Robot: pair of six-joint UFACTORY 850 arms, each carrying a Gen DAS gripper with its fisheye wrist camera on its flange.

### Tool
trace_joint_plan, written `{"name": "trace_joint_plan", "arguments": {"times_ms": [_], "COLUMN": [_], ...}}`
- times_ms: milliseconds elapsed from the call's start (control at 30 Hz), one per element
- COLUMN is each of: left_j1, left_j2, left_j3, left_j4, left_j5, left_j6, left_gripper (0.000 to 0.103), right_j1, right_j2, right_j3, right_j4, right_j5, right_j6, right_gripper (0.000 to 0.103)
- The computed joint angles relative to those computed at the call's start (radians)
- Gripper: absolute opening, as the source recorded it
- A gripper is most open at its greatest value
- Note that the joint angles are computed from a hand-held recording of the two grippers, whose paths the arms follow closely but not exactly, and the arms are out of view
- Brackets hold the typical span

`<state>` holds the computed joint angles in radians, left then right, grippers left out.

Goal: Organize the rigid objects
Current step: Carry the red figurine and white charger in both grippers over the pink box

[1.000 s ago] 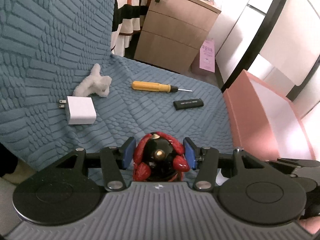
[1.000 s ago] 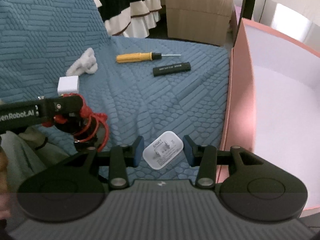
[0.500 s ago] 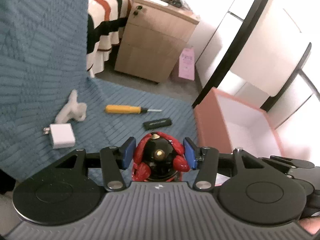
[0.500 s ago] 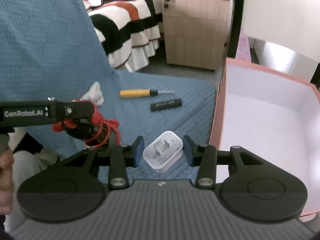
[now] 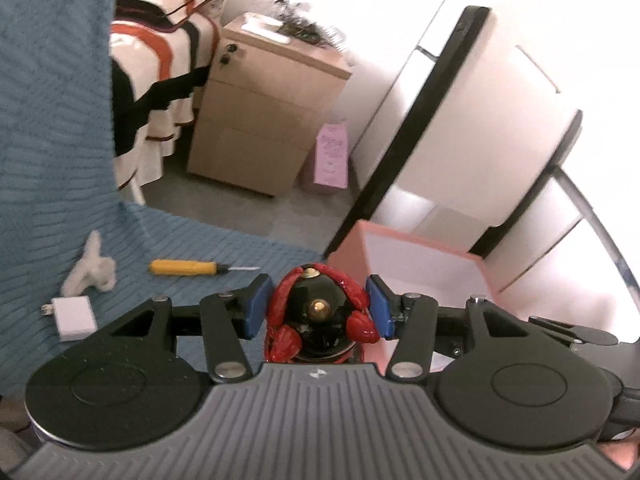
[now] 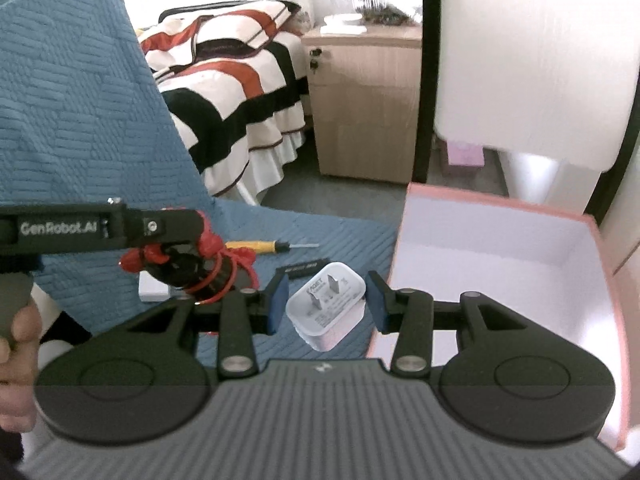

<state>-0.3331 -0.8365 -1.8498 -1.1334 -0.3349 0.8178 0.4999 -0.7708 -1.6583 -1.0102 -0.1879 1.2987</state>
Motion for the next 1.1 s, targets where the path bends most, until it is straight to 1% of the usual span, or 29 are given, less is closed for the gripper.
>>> {"name": "trace_joint_plan", "arguments": {"times_ms": [67,167,267,433,533,667,733,800,900,1000,1033,1100], "left_j1": [-0.010,-0.029,-0.049,-0.085,-0.107,-0.136,-0.149,-0.163,-0.188,-0.201,-0.207,-0.215], "left_j2": [-0.002,-0.010,-0.015,-0.032,-0.050,-0.096,-0.127,-0.164,-0.215,-0.280,-0.307,-0.353], "left_j3": [-0.015,-0.046,-0.066,-0.103,-0.129,-0.184,-0.219,-0.261,-0.316,-0.398,-0.432,-0.492], "left_j4": [-0.011,0.010,0.023,0.078,0.114,0.202,0.260,0.344,0.463,0.538,0.570,0.619], "left_j5": [-0.005,-0.003,0.006,0.010,0.006,-0.004,-0.017,-0.029,-0.025,-0.079,-0.097,-0.127], "left_j6": [0.001,-0.029,-0.049,-0.102,-0.139,-0.221,-0.286,-0.370,-0.467,-0.539,-0.568,-0.616], "left_gripper": [0.058,0.058,0.058,0.058,0.058,0.058,0.058,0.058,0.058,0.058,0.058,0.058], "right_j1": [-0.008,-0.024,-0.035,-0.063,-0.080,-0.106,-0.116,-0.130,-0.144,-0.159,-0.165,-0.176], "right_j2": [0.019,0.050,0.071,0.113,0.124,0.133,0.133,0.130,0.124,0.105,0.096,0.082], "right_j3": [0.021,0.060,0.091,0.164,0.195,0.233,0.248,0.264,0.285,0.287,0.287,0.283], "right_j4": [-0.071,-0.174,-0.250,-0.422,-0.431,-0.474,-0.469,-0.481,-0.528,-0.501,-0.498,-0.422], "right_j5": [0.001,0.013,0.012,0.025,0.025,0.022,0.016,0.026,0.031,0.039,0.048,0.065], "right_j6": [0.068,0.171,0.240,0.428,0.454,0.516,0.519,0.539,0.583,0.551,0.546,0.469], "right_gripper": [0.045,0.045,0.045,0.045,0.045,0.045,0.045,0.045,0.044,0.045,0.043,0.039]}}
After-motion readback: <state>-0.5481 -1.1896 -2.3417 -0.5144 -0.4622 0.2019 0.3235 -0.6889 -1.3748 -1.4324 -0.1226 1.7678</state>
